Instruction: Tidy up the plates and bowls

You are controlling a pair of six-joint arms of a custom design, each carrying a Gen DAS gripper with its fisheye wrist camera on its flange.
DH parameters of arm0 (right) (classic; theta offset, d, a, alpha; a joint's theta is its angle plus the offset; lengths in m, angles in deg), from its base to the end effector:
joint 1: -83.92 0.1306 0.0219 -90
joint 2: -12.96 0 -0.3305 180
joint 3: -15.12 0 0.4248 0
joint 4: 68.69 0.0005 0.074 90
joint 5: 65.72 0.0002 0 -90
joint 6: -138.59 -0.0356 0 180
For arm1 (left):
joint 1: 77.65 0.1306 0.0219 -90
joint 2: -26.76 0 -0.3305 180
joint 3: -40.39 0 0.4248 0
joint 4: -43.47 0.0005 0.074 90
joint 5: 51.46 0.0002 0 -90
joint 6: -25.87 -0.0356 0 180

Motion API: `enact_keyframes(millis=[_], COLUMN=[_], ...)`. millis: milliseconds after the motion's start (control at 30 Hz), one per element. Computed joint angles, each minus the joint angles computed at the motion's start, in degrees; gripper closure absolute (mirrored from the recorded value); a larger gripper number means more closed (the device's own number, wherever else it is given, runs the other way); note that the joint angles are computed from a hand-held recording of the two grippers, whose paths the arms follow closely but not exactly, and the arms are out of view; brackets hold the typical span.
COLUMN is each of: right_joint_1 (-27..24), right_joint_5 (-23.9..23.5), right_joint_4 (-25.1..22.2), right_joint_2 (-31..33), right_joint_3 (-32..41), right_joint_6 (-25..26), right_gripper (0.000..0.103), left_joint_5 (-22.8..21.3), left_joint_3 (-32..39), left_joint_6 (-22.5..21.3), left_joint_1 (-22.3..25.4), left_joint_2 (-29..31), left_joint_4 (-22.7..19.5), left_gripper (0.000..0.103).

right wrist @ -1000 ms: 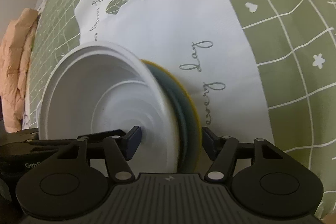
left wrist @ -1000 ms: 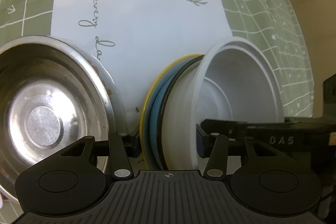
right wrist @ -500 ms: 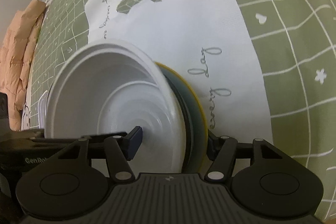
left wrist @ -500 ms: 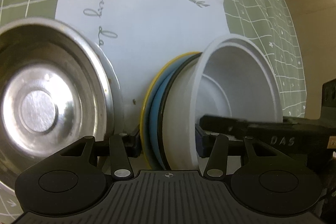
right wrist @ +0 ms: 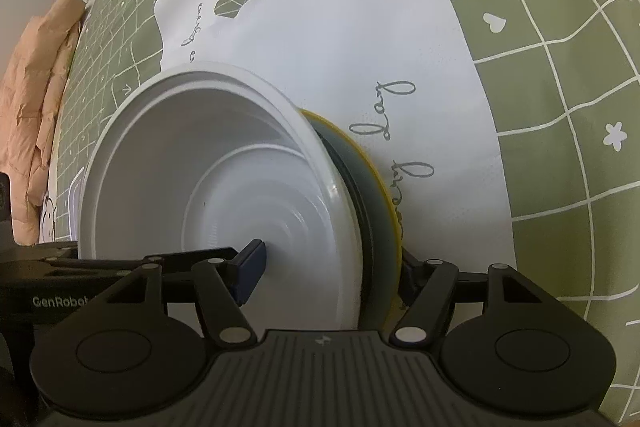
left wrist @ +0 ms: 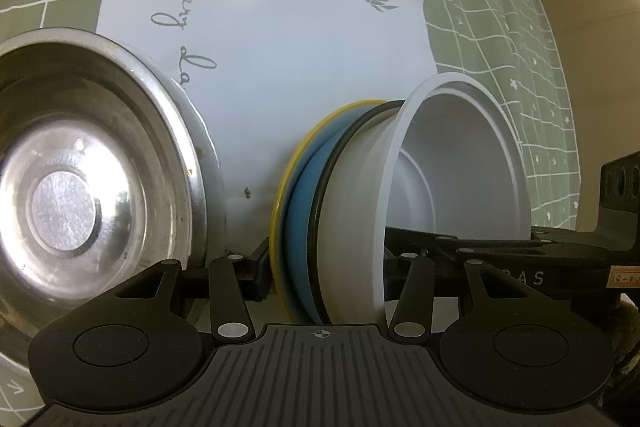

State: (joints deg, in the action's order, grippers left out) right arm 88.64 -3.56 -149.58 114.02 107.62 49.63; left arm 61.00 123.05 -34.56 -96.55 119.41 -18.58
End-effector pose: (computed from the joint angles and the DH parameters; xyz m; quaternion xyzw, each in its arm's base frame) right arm 0.5031 0.0577 0.2863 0.0499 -0.9693 -0.2406 0.0031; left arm 0.4574 -0.1715 0.2853 -0.0598 0.9675 -0.2383 0.0606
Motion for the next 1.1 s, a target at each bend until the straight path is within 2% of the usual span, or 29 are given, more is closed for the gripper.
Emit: enact_keyframes(millis=[733, 967, 1100], right_joint_1=[0.02, 0.36, 1.03], right_joint_5=[-0.99, -0.56, 0.19], right_joint_4=[-1.9, -2.22, -3.53], right_joint_2=[0.05, -0.14, -0.16], right_joint_3=[0.46, 1.04, 3.02], right_joint_6=[0.12, -0.1, 1.54], right_gripper=[0.039, 0.04, 0.041], left_joint_5=[0.59, 0.73, 1.06], left_joint_3=[0.24, -0.73, -1.85], left_joint_6=[-0.5, -0.09, 0.18], left_joint_1=[0.26, 0.55, 1.35], left_joint_2=[0.09, -1.38, -3.36], left_joint_4=[-0.03, 0.81, 1.57], left_gripper=[0.051, 0.051, 0.051])
